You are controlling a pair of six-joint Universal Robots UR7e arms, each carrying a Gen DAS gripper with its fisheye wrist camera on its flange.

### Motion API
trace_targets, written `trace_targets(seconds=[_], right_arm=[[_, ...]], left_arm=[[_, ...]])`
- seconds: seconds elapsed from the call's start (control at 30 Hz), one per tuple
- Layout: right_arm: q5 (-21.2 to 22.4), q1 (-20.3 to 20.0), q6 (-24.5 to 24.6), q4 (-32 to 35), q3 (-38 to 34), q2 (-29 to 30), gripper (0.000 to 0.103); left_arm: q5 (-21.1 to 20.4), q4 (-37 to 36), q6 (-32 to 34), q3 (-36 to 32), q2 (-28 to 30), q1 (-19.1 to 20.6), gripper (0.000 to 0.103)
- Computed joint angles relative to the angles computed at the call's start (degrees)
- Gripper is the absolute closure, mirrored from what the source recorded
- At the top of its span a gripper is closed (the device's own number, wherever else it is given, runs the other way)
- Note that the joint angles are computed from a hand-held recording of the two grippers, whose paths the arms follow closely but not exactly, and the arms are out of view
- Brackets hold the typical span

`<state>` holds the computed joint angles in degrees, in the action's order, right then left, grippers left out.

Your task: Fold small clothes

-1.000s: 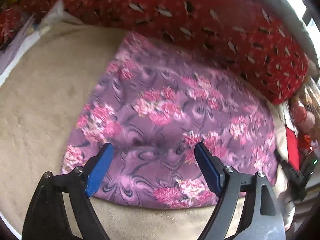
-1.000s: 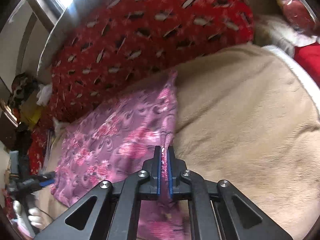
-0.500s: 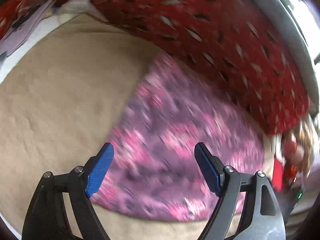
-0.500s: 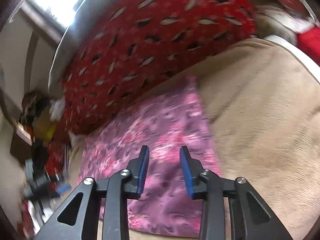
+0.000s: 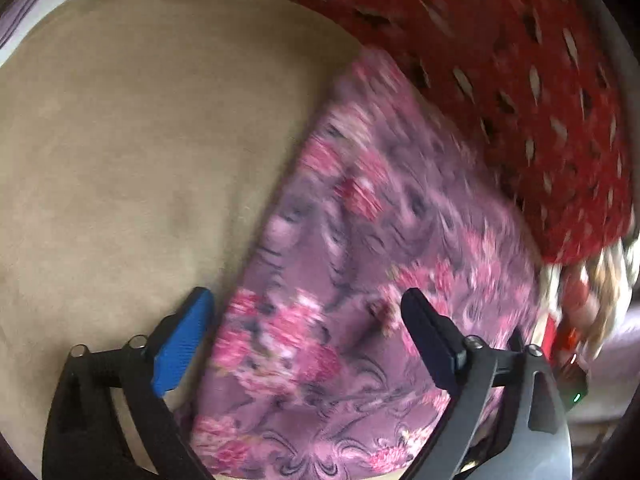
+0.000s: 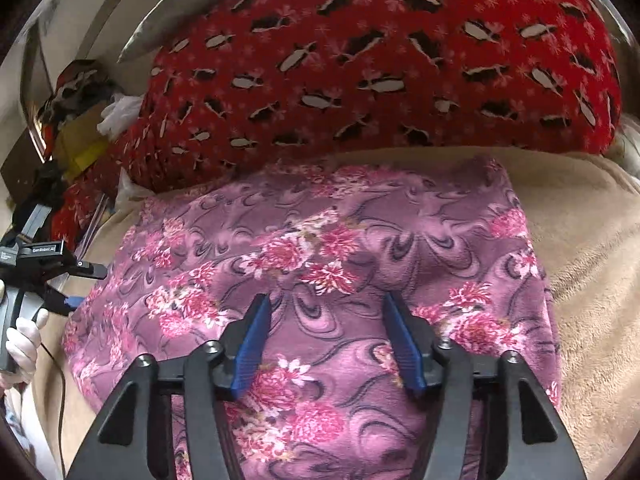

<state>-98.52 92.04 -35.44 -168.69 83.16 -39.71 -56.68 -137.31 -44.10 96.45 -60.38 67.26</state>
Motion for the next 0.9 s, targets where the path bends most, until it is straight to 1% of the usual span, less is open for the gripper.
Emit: trace_targets(seconds=[0.03,0.07,0.1,0.13,0.17,0.2,0.27,0.33,0.4,0.47,0.5,0.53,0.57,0.6,0.73,0.77,0.8,0.83,0.87,0.9], right_arm=[[0.3,-0.1,-0.1,-0.1,0.2,-0.1,0.040],[0.8,-0.2,0.1,-0.1,0.2,-0.1,0.040],[1.5,-0.5,0.4,0.1,0.4,-0.4,0.040],[2.1,-0.7,0.6,0.2,0.7,-0.7,0.040],[2.8,-0.9,0.8,0.3,0.9,-0.9,0.040],[3.2,-1.1,0.9,0.5,1.1,-1.3,0.040],[3.6,-1.1,1.3,1.0,0.6,-1.2,0.040],[4.0,-1.2,1.4,1.0,0.6,-1.2,0.040],[4.2,-1.3,1.5,1.0,0.8,-1.4,0.040],[4.4,-1.3,1.7,1.1,0.9,-1.5,0.040],[4.6,-1.4,1.8,1.4,0.9,-1.6,0.039],[4.8,-1.5,1.8,1.5,1.1,-1.8,0.039],[5.1,-1.5,1.9,1.7,1.1,-1.9,0.038],[5.4,-1.6,2.1,1.6,1.3,-2.0,0.038],[6.0,-1.8,2.3,1.7,1.4,-2.2,0.038],[5.9,-1.8,2.2,1.6,1.4,-2.1,0.038],[5.9,-1.8,2.1,1.5,1.4,-2.1,0.038],[5.9,-1.8,2.1,1.5,1.4,-2.1,0.038],[6.0,-1.8,2.1,1.5,1.5,-2.2,0.038],[6.2,-1.9,2.1,1.6,1.4,-2.2,0.038]], left_arm=[[-1.6,2.4,1.2,-1.1,0.5,-0.1,0.008],[-2.4,3.9,2.3,-2.0,1.1,-0.3,0.010],[-2.7,5.9,3.4,-2.6,1.4,-0.8,0.015],[-2.3,7.9,4.0,-3.2,1.7,-1.5,0.030],[-1.5,9.5,4.7,-3.6,1.8,-2.2,0.040],[-0.9,10.1,4.6,-4.4,2.1,-2.5,0.046],[-0.3,9.8,2.6,-3.9,1.1,-2.7,0.077],[-0.6,7.5,1.7,-2.4,-0.2,-2.7,0.089],[-0.6,5.1,0.9,-0.6,-1.4,-3.2,0.090],[0.6,2.5,1.0,1.4,-2.4,-4.5,0.092],[0.6,1.6,1.3,2.5,-3.4,-4.6,0.092],[-1.5,-1.6,2.0,4.0,-4.3,-4.8,0.092],[-2.5,-4.2,3.3,3.7,-3.7,-4.5,0.092],[-1.6,-4.5,3.5,3.2,-3.0,-4.5,0.092],[1.0,2.6,0.5,0.3,-1.6,-4.1,0.090],[0.9,3.4,0.0,-0.3,-1.2,-3.8,0.084],[-0.2,3.8,-0.6,-1.0,-0.7,-3.1,0.077],[-1.2,4.0,-0.9,-1.1,-0.6,-2.7,0.060],[-1.9,3.8,-1.5,-1.7,0.0,-2.0,0.047],[-2.1,3.7,-2.0,-1.9,0.5,-1.9,0.044]])
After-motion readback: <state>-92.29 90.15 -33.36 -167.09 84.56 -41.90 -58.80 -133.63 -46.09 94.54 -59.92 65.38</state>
